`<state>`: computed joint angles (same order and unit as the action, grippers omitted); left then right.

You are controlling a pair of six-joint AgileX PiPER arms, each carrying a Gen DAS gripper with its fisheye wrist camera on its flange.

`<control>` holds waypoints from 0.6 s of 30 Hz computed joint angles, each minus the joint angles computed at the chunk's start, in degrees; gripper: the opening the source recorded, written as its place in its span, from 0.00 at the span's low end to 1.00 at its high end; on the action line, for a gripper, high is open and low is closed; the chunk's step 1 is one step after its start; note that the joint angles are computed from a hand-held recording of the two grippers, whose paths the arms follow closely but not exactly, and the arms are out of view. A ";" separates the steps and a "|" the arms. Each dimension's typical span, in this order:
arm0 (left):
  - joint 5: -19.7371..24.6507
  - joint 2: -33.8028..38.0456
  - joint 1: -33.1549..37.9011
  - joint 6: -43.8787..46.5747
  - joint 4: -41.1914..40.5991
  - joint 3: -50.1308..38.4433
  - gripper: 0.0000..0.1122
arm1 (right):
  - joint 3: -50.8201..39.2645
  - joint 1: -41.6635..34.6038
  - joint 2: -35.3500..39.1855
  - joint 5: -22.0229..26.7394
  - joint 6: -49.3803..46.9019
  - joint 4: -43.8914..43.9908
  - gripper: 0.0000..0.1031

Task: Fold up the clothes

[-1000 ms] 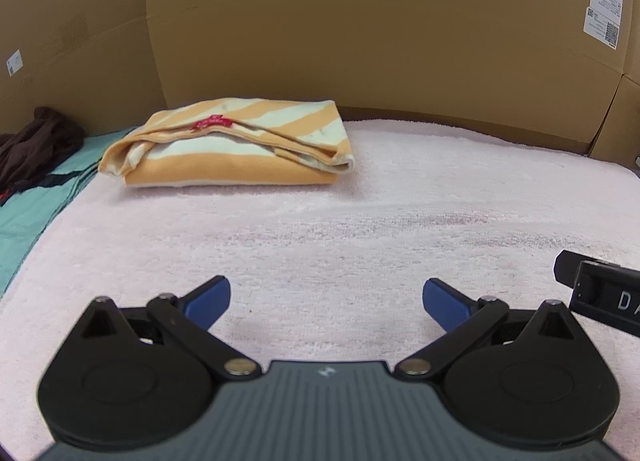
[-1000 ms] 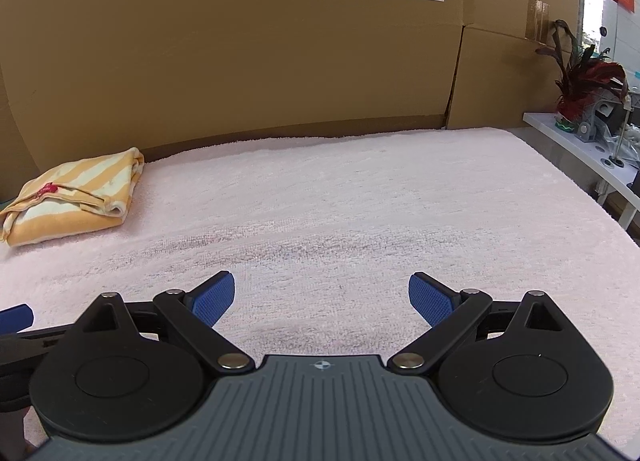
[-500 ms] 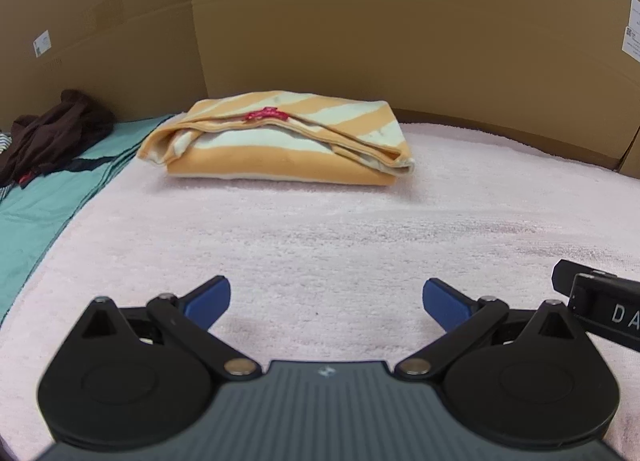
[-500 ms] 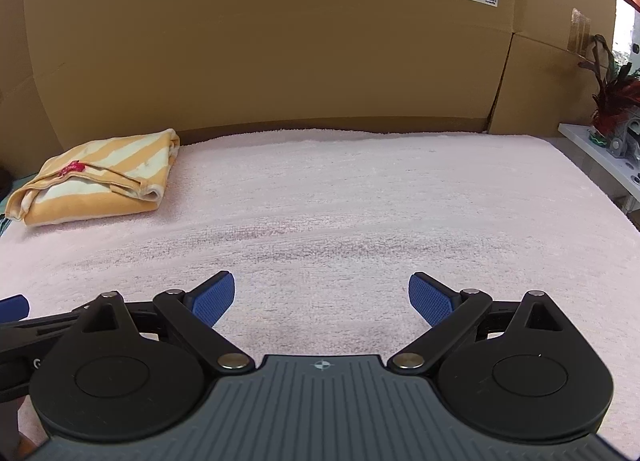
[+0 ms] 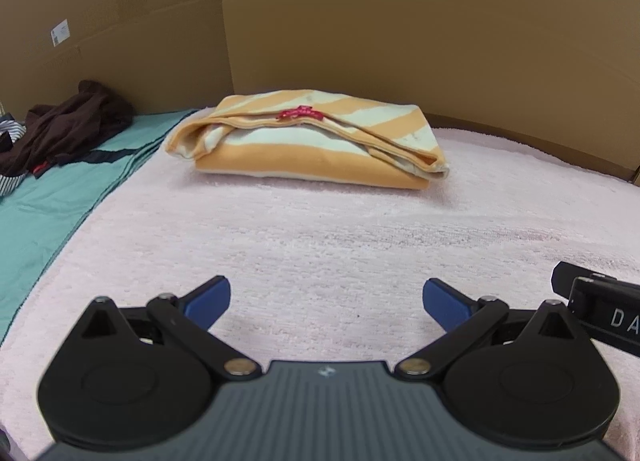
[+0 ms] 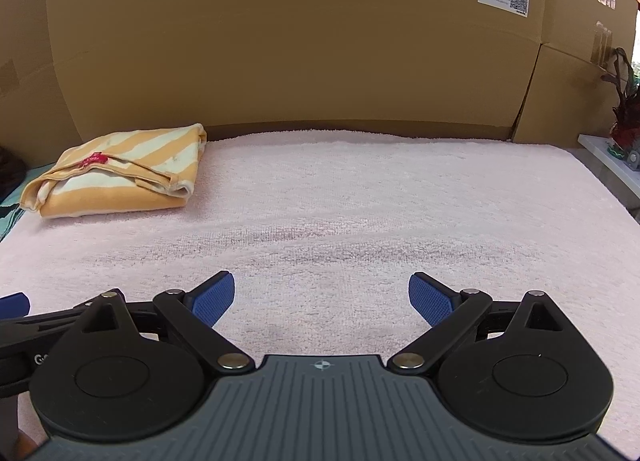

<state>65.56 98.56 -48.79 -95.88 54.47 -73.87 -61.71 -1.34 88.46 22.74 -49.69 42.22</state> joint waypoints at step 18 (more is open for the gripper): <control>-0.66 -2.14 1.43 -1.12 -0.16 3.11 0.91 | 0.69 2.85 -0.37 -1.12 1.15 -0.86 0.94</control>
<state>64.89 96.42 -47.36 -97.00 54.31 -70.76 -61.02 1.51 88.09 21.62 -48.54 41.37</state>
